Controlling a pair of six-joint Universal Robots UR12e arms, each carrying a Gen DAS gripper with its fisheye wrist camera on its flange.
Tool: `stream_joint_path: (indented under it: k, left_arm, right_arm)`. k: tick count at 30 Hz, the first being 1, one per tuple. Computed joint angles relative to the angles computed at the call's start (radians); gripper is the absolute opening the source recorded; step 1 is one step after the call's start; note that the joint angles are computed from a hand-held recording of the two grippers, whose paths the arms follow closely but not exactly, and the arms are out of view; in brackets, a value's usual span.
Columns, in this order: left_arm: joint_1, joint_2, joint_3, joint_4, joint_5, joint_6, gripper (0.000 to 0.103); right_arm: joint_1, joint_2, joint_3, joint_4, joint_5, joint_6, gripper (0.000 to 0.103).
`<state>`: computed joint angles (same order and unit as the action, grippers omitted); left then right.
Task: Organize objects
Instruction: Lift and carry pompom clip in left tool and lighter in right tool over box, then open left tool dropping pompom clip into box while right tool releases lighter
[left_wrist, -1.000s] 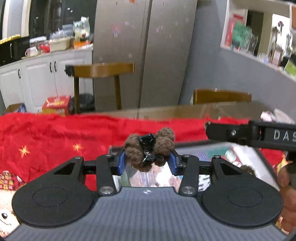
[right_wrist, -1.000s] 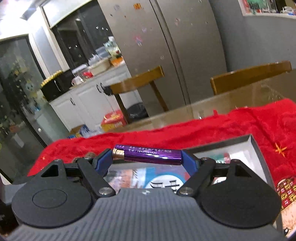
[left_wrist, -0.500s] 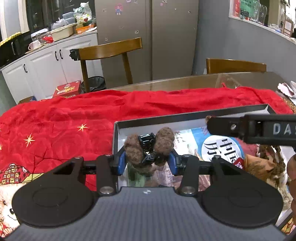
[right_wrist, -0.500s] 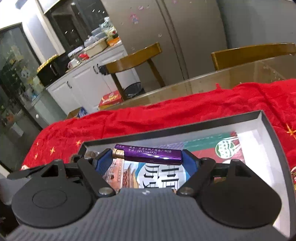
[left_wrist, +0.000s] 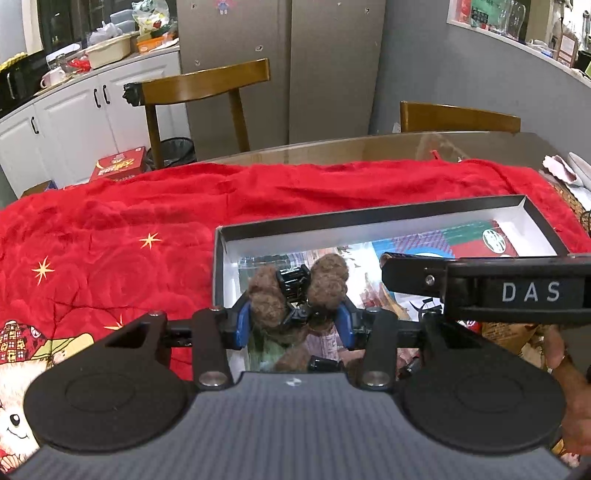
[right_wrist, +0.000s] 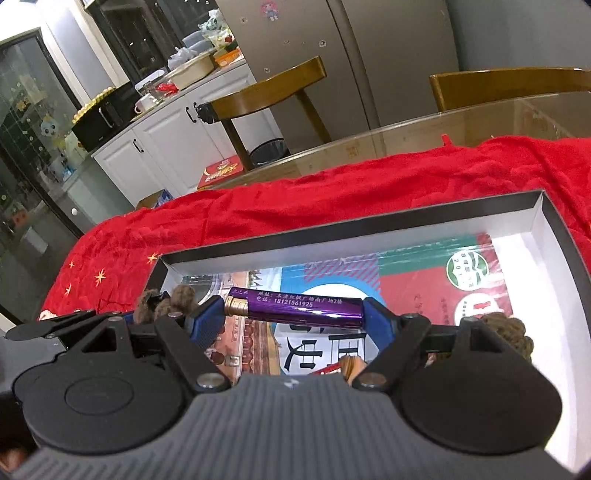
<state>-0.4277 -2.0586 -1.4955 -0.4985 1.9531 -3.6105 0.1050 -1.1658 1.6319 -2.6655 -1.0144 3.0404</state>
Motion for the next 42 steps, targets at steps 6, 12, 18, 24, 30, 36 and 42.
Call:
stream_joint_path:
  k: [6, 12, 18, 24, 30, 36, 42]
  left_arm:
    - [0.002, -0.003, 0.006, -0.014, -0.014, -0.008, 0.051]
    - [0.002, -0.003, 0.006, -0.014, -0.013, -0.007, 0.051]
    - [-0.002, -0.006, 0.009, -0.019, -0.002, 0.002, 0.051]
    - [-0.001, -0.008, 0.015, -0.038, 0.002, -0.013, 0.051]
    - [0.003, -0.005, 0.020, -0.058, -0.027, -0.022, 0.061]
    - [-0.001, -0.002, 0.022, -0.056, -0.015, -0.018, 0.068]
    - [-0.010, 0.008, 0.014, -0.025, 0.025, -0.021, 0.074]
  right_arm:
    - [-0.001, 0.001, -0.002, 0.004, 0.008, -0.014, 0.081]
    - [0.000, 0.001, -0.002, 0.006, 0.006, -0.024, 0.081]
    - [0.000, 0.001, -0.003, 0.011, 0.005, -0.031, 0.081]
    - [0.003, 0.001, -0.003, 0.010, -0.002, -0.036, 0.082]
    - [-0.002, 0.003, -0.007, 0.030, 0.022, -0.040, 0.088]
    - [-0.008, -0.002, -0.003, 0.022, 0.056, -0.034, 0.089]
    - [-0.015, -0.017, 0.012, -0.021, 0.095, -0.029, 0.090]
